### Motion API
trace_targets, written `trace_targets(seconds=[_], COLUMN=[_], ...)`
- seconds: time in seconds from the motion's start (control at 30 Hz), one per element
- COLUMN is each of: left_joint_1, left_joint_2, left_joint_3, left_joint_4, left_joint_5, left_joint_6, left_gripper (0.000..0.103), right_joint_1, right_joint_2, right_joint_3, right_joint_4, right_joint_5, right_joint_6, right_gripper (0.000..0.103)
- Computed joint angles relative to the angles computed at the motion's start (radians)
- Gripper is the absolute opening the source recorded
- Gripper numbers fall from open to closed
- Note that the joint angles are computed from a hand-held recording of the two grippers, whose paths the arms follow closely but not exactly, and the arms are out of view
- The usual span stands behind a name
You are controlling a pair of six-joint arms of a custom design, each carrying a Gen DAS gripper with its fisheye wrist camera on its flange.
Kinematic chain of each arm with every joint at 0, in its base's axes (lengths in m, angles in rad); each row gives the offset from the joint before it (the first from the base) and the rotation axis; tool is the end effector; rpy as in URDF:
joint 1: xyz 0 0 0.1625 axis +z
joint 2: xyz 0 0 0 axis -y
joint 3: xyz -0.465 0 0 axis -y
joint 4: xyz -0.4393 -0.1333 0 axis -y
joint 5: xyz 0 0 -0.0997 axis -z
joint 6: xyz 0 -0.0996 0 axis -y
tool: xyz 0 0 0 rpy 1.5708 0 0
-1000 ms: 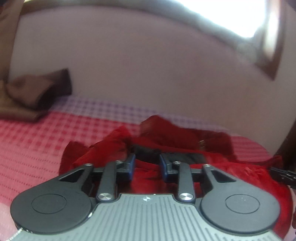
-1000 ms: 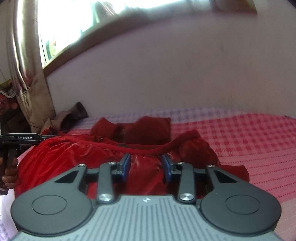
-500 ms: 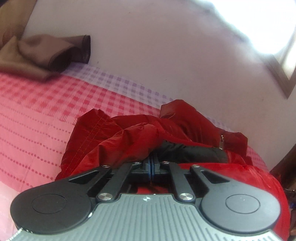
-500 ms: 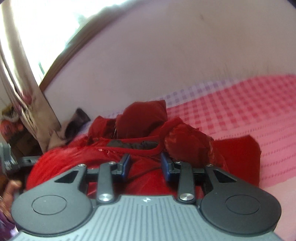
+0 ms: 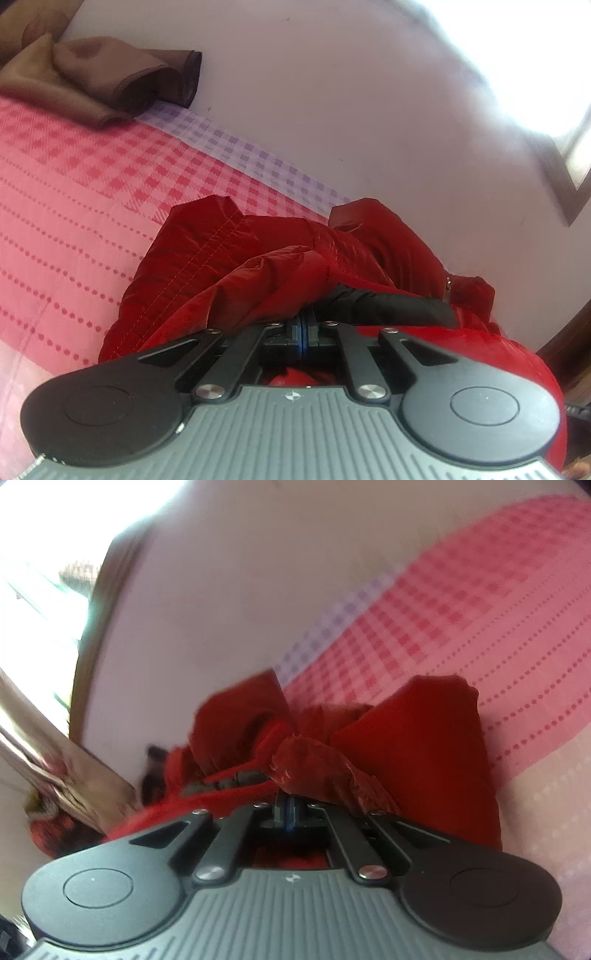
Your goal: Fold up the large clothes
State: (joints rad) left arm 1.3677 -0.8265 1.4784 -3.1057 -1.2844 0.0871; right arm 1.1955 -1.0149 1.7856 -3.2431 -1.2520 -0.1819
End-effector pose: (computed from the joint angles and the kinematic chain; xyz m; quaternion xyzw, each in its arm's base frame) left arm -0.0035 -0.8174 0.2544 0.0690 0.8943 -0.4297 0.1043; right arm -0.1023 -0.7084 0.2710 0.0170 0.8912 -0.4529 0.0191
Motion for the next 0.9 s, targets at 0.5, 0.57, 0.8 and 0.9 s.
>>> trace_targets(seconds=[0.5, 0.57, 0.8, 0.9], left_joint_1=[-0.008, -0.010, -0.014, -0.017], left_joint_2=[0.006, 0.007, 0.009, 0.010], left_joint_3=[0.016, 0.018, 0.024, 0.027], left_joint_4=[-0.046, -0.053, -0.073, -0.083], left_joint_5=[0.031, 0.037, 0.053, 0.062], left_joint_6=[0.047, 0.058, 0.099, 0.117], left_gripper=[0.012, 0.012, 0.012, 0.012], right_joint_1=[0.042, 0.055, 0.089, 0.105], right_joint_2=[0.020, 0.030, 0.059, 0.080], right_joint_3=[0.025, 0.027, 0.042, 0.048], right_joint_4=[-0.098, -0.129, -0.239, -0.307], right_joint_5=[-0.139, -0.174, -0.265, -0.311], right_joint_6=[-0.170, -0.200, -0.307, -0.369], right_gripper=[0.000, 0.000, 0.000, 0.000])
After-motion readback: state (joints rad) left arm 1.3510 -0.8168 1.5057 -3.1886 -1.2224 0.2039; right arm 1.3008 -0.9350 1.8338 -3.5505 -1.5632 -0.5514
